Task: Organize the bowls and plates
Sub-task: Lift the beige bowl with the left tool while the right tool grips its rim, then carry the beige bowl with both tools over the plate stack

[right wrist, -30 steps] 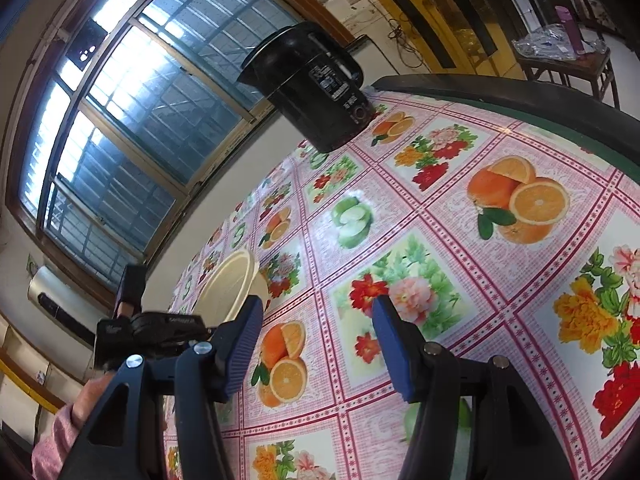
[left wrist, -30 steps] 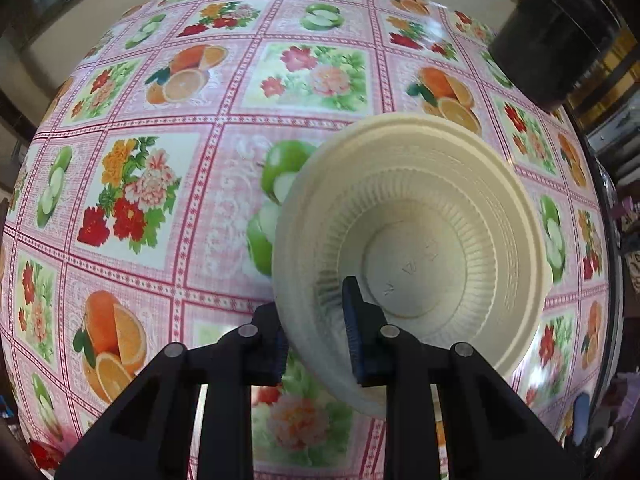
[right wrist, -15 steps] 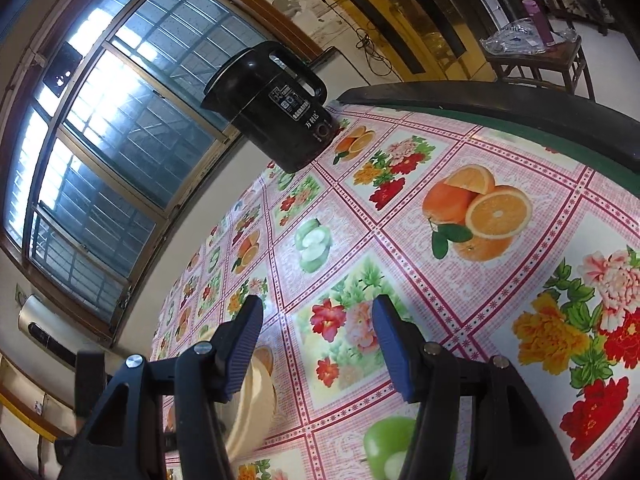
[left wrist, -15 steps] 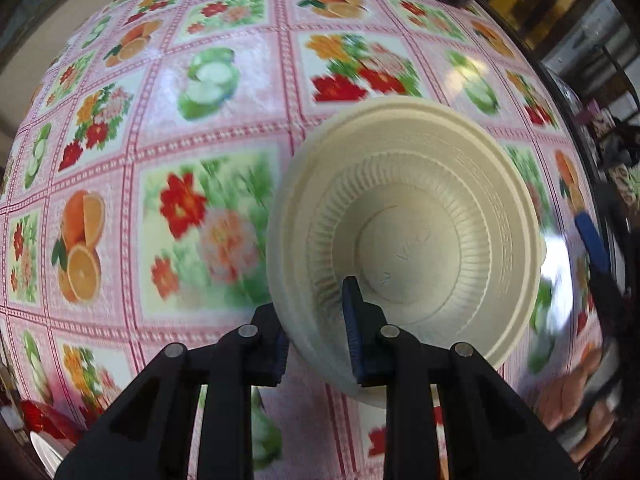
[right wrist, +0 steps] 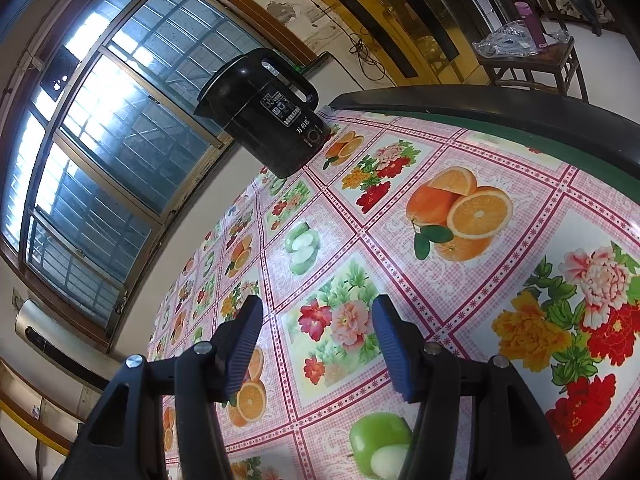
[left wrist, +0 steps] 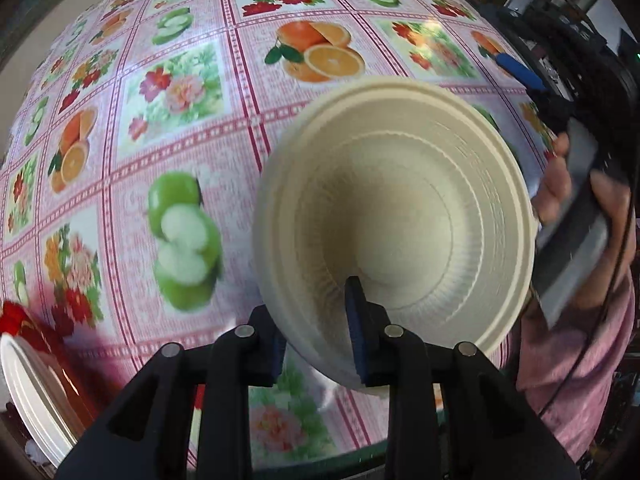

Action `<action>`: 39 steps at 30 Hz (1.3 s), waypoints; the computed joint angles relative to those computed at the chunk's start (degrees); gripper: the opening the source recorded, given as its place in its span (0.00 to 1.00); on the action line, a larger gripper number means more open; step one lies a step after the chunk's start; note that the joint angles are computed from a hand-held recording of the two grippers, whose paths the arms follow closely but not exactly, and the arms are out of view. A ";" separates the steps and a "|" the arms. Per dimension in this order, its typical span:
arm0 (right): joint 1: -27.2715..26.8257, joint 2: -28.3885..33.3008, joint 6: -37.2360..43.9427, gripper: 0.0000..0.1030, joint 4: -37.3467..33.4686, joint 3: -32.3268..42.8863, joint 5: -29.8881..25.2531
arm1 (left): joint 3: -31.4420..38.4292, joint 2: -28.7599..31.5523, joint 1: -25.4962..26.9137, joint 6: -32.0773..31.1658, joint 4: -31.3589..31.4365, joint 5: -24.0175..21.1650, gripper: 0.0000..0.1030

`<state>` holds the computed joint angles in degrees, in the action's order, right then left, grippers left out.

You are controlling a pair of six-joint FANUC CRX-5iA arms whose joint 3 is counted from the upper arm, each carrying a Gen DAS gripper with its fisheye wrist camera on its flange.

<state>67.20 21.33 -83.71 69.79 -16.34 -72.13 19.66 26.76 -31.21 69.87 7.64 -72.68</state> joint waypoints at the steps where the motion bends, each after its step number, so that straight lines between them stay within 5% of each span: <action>1: 0.24 0.08 0.34 0.58 0.03 0.15 -0.38 | -1.61 -1.01 0.22 -0.45 0.29 0.67 0.29; 11: 5.99 -1.31 -6.96 0.60 5.82 -3.80 -5.70 | -17.63 -12.12 2.88 -7.62 2.56 9.84 0.29; 18: 10.91 -2.30 3.22 0.62 3.72 -2.25 1.17 | -29.04 -20.44 4.42 -12.76 3.10 22.59 0.29; 27: 16.41 0.43 -2.16 0.62 2.67 -0.75 6.20 | -37.19 -26.12 4.39 -13.46 2.79 34.59 0.29; 39: 16.66 4.61 -1.43 0.62 3.03 4.24 11.86 | -42.21 -28.84 6.17 -16.10 6.45 39.47 0.29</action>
